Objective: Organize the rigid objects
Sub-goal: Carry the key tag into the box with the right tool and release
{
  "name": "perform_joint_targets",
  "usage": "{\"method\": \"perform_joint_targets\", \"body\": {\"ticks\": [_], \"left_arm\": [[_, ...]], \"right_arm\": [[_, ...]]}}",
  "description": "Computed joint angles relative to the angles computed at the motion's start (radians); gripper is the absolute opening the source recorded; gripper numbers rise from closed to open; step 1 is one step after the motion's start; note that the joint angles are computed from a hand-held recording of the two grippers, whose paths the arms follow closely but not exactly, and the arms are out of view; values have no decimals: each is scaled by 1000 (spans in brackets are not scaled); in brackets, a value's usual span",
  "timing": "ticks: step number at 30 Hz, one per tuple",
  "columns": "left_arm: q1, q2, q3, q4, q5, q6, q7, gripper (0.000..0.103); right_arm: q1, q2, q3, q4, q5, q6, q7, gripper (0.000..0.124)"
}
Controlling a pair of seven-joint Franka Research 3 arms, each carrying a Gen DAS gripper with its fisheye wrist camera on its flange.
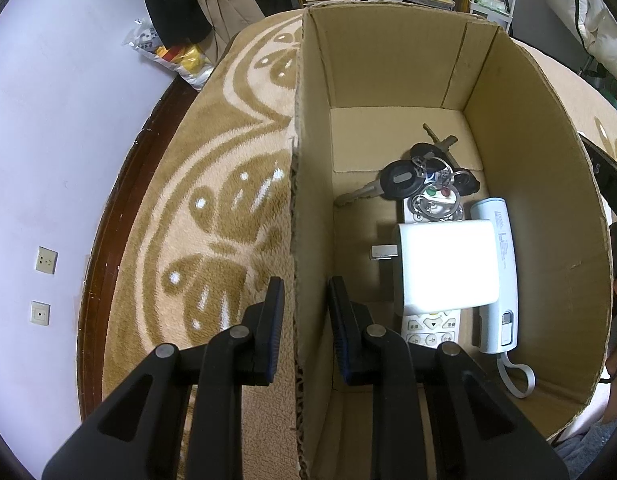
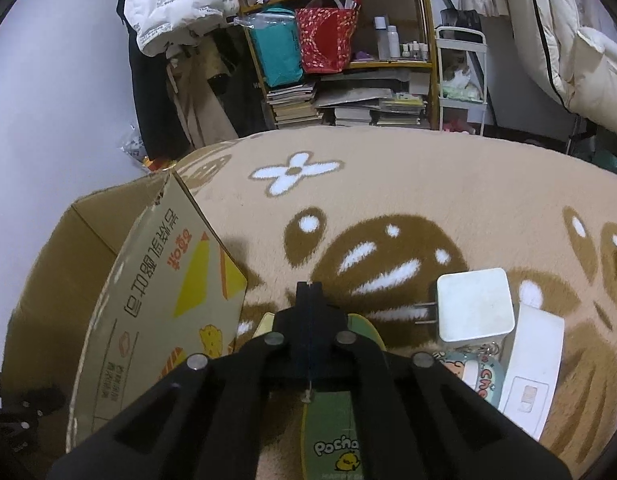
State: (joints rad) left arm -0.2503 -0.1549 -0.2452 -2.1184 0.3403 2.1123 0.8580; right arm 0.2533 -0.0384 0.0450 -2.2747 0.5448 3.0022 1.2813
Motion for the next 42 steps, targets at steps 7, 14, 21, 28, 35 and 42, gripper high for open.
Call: {"method": "perform_joint_targets", "body": {"ticks": [7, 14, 21, 28, 35, 42], "left_arm": [[-1, 4, 0, 2, 6, 1, -1, 22], [-3, 7, -2, 3, 10, -4, -2, 22], [-4, 11, -2, 7, 10, -9, 2, 22], [-6, 14, -4, 8, 20, -15, 2, 23], [-7, 17, -3, 10, 15, -18, 4, 23], [-8, 16, -3, 9, 15, -18, 5, 23]], "right_arm": [[-9, 17, -4, 19, 49, -42, -9, 17], [-20, 41, -5, 39, 114, -91, -41, 38], [-20, 64, 14, 57, 212, -109, -129, 40], [-23, 88, 20, 78, 227, -151, -160, 33], [-14, 62, 21, 47, 171, -86, -124, 9], [-4, 46, 18, 24, 80, -46, -67, 9]]}}
